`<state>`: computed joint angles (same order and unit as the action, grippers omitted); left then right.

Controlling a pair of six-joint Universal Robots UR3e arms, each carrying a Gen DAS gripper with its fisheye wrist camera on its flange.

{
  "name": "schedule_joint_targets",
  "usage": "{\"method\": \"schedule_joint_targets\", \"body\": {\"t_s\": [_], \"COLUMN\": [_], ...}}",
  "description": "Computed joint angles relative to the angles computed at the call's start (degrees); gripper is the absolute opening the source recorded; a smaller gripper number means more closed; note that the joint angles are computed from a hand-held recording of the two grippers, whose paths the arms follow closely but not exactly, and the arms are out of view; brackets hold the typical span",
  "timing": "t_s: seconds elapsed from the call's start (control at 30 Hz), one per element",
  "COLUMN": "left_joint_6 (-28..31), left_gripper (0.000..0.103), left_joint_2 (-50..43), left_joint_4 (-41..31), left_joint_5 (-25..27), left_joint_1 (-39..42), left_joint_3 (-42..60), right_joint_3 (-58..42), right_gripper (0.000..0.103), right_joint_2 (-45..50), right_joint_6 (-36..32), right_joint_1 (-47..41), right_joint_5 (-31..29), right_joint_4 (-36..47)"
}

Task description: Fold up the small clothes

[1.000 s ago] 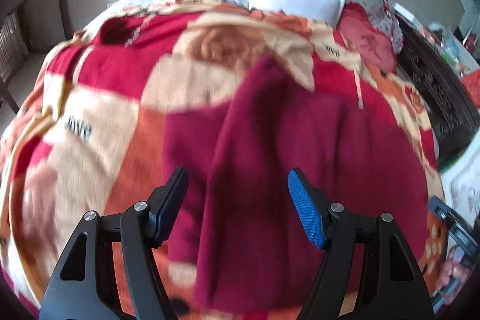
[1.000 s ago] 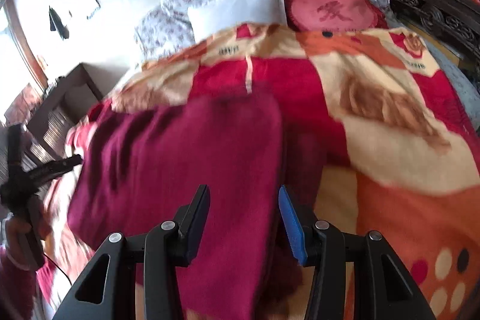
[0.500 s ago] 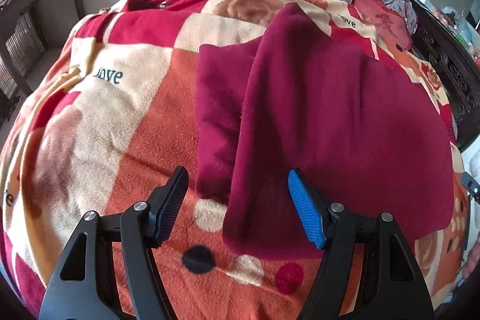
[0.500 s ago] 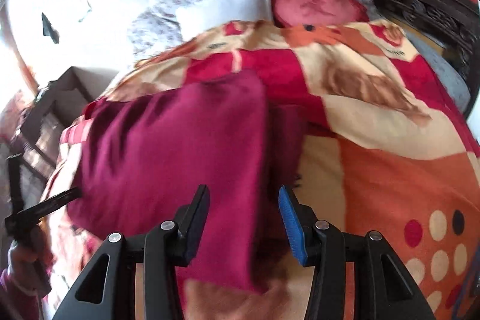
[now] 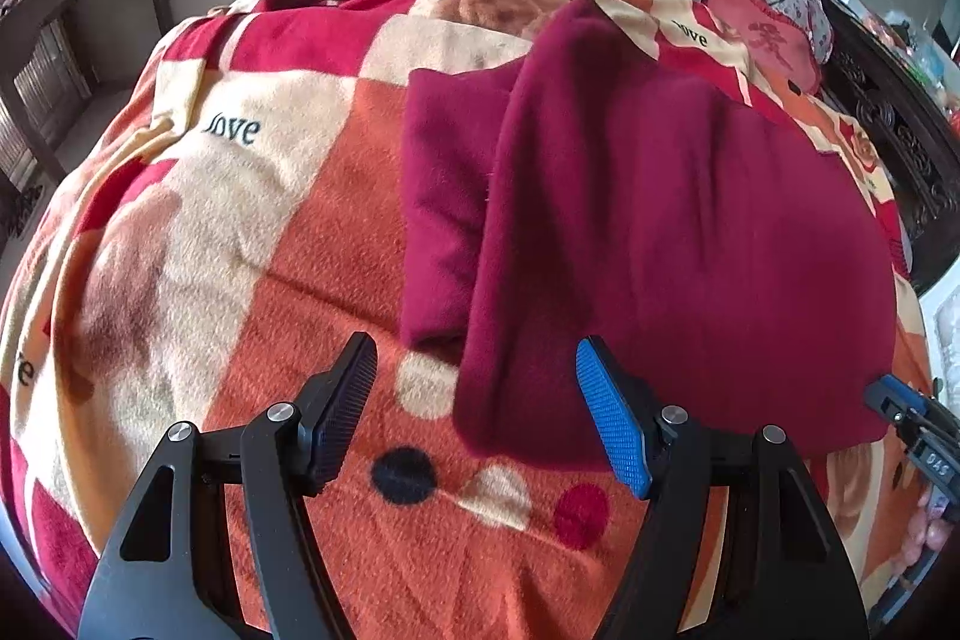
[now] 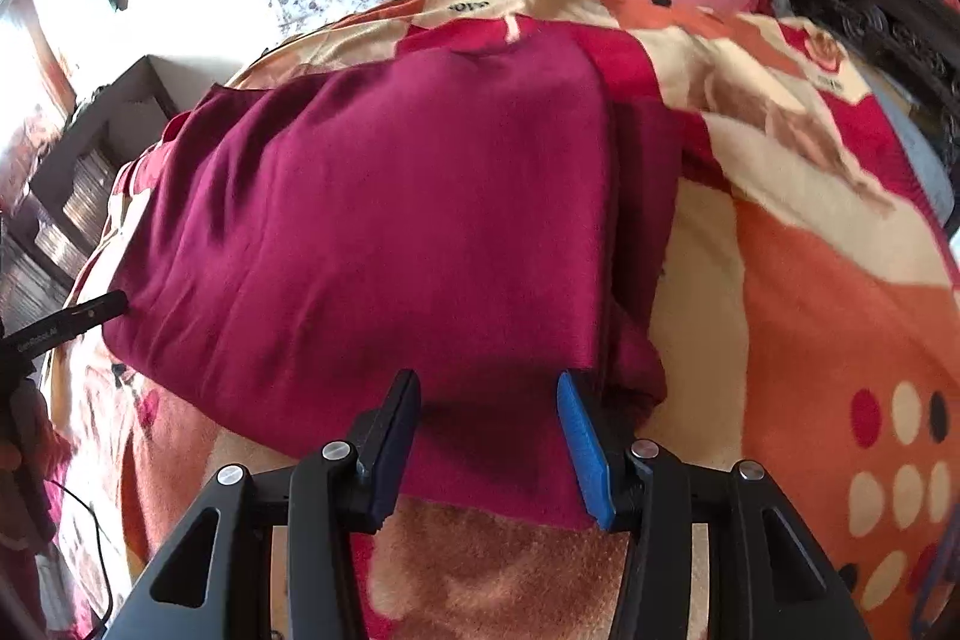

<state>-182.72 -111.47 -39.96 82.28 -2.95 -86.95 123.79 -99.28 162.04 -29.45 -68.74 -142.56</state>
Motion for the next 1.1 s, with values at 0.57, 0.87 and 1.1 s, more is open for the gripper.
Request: {"method": "schedule_joint_targets", "body": {"t_s": [0.57, 0.87, 1.1], "left_joint_6": [-1.23, -1.92, -1.89], "left_gripper": [0.07, 0.07, 0.07], "left_joint_2": [-1.09, -2.92, -0.82], "left_joint_4": [-0.73, -1.5, 0.29], "left_joint_5": [-1.91, -3.05, -4.78], "left_joint_1": [0.73, 0.88, 2.05], "left_joint_3": [0.42, 1.87, -1.55], "right_joint_3": [-4.68, -4.07, -14.52], "right_gripper": [0.046, 0.046, 0.046], "right_joint_2": [2.21, 4.61, 8.16], "right_joint_6": [4.51, 5.22, 9.64], "right_joint_1": [3.62, 0.88, 6.42], "right_joint_5": [1.3, 0.11, 6.73], "right_joint_4": [1.03, 0.81, 4.82]}}
